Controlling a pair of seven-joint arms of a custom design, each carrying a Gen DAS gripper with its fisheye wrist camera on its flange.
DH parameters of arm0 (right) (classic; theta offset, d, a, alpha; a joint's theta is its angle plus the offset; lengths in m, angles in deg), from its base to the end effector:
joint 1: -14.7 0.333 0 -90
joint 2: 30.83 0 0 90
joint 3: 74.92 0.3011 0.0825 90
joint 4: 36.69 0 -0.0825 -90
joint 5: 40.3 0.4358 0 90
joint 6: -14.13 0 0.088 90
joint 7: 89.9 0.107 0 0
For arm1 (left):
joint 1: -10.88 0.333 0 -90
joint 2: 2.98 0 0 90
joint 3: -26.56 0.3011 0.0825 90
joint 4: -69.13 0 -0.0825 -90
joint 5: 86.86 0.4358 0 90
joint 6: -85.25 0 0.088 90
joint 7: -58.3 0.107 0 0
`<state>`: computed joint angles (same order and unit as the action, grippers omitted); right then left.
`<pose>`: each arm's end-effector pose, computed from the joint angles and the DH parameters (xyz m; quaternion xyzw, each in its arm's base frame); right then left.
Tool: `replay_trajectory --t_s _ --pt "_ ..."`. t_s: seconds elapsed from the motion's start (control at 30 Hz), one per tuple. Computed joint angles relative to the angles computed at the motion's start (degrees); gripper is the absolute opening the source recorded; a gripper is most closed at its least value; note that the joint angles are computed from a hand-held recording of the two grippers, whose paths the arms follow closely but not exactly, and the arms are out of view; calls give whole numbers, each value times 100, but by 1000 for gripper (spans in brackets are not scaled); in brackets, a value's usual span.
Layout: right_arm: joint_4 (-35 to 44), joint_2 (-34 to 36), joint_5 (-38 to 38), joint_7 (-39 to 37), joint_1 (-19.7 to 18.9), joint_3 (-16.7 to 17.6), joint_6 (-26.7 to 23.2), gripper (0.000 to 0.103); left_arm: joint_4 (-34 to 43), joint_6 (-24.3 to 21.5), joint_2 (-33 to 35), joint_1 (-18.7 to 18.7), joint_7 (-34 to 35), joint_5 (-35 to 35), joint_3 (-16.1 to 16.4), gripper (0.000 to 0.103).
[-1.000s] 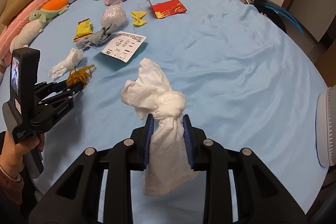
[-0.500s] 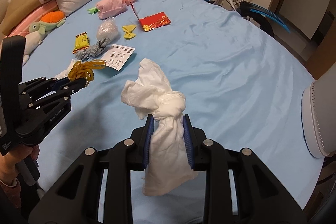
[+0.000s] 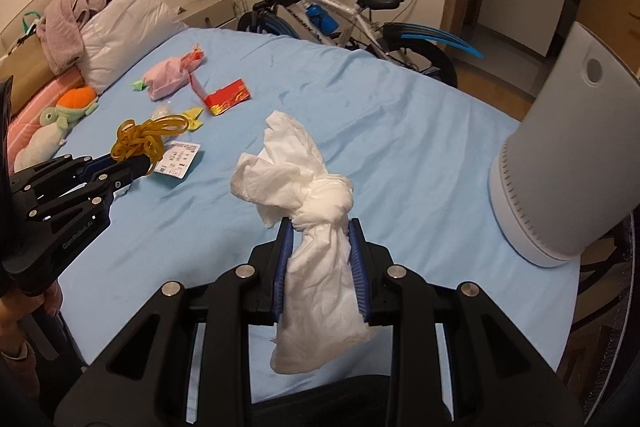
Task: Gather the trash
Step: 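Carry both items to the grey bin and open both grippers over it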
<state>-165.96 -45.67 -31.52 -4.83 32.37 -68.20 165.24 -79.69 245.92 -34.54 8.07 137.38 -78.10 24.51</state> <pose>0.5179 0.2338 0.5056 -0.7928 0.5210 -0.1474 0.2800 0.4728 -0.0479 0.4884 -0.6493 0.6629 -0.2573 0.2696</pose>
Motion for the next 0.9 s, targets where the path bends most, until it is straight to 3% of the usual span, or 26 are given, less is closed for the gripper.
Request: replay_trajectory --t_s 0.37,0.53,0.7,0.9 --pt "-373 -916 -269 597 -837 -239 -22 26 1181 73 841 -827 596 -425 -119 15" --pt "-270 -1090 -686 894 -1326 -203 16 26 2074 50 1478 -1182 1274 -805 -147 15" --pt "52 -1004 -969 975 -1696 -334 90 26 3176 -38 2248 -1283 1942 -1232 -368 15" --pt "736 -594 -981 767 -1871 -550 215 26 4822 -338 3362 -1145 2225 -1262 -871 15"
